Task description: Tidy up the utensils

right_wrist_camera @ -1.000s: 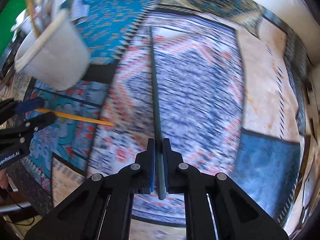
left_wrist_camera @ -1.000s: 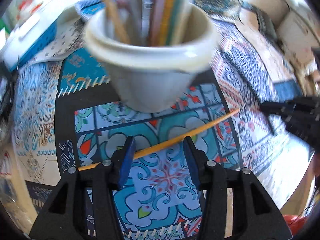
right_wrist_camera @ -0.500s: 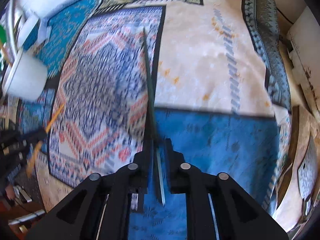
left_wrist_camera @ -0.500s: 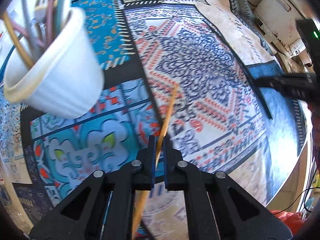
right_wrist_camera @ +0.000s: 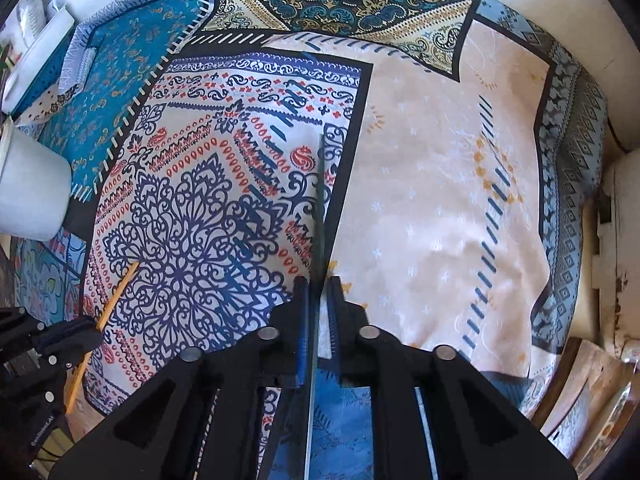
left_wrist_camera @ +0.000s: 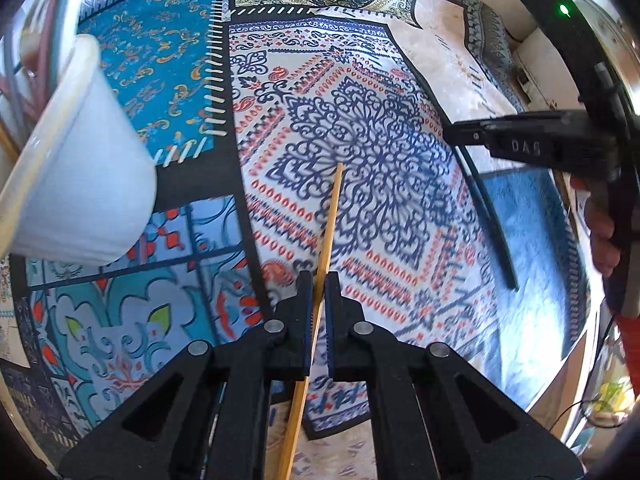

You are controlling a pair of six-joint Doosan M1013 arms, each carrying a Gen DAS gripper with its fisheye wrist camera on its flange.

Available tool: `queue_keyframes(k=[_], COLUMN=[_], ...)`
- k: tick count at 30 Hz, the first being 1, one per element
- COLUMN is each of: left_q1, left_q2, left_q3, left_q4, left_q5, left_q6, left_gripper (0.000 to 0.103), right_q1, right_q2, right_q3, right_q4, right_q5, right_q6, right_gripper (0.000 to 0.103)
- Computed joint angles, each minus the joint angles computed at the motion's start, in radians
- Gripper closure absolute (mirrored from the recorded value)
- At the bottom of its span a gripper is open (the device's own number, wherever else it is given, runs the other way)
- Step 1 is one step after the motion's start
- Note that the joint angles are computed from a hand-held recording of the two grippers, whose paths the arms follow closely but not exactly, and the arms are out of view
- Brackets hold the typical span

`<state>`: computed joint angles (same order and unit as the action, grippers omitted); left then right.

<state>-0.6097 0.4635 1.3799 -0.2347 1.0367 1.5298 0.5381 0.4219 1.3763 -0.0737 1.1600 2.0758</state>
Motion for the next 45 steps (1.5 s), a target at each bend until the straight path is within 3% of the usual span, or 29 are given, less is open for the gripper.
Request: queue_keyframes(k=[4,13,18,19,22,27,29,32,36,45], left_q1=[-0.007,-0.058,-0.067,-0.071,-0.084,-0.110,-0.118,-0.118,-0.118,-0.099], left_q2=[0.023,0.147,0.188,0.189,0.189,0.204,0.211,0.225,0.192,0.016], left_q3=[-0.036,-0.225,-0.295,-0.297,-0.299,-0.326,-0.337,-0.357,-0.312,-0.138], left_q4=[-0.003,0.045,0.049,0.060,0.084,0.147,0.159,0.130,0.128,0.123], left_q5=[0.003,0.035,0.080,0.079,0.083,0.105,0.101,0.114,0.072,-0.141], left_q6=[-0.011,-0.040,-0.029,-0.026,-0.001,0.003,0.021,0.012,0.010,-0.003], left_gripper=[0.100,0.100,0.099,0.095,0.089,0.089,0.097,0.100,0.100,0.100], right_q1=[-0.003,-0.027,0.005,0.009,0.018,0.024,0.026,0.028,0.035,0.076], right_q2=[0.034,-0.143,-0.225,-0.236,-0.256,-0.241,-0.234,-0.225,-0.225,-0.225], right_q3=[-0.061,0.140,0.230,0.244,0.261,0.254,0.250,0.242,0.231,0.179], right_q4=[0.011,0.023,0.000,-0.003,-0.019,-0.026,-0.029,-0.050,-0.086,-0.198], right_q5=[-0.004,-0.145,-0.198,-0.208,-0.223,-0.252,-0.259,-0.261,-0.270,-0.293], right_q6=[0.046,0.143,0.238,0.248,0.283,0.319,0.330,0.350,0.377,0.419], right_gripper=[0.098,0.098,0.098,0.098,0.098,0.098,0.098,0.098,0.098,0.098])
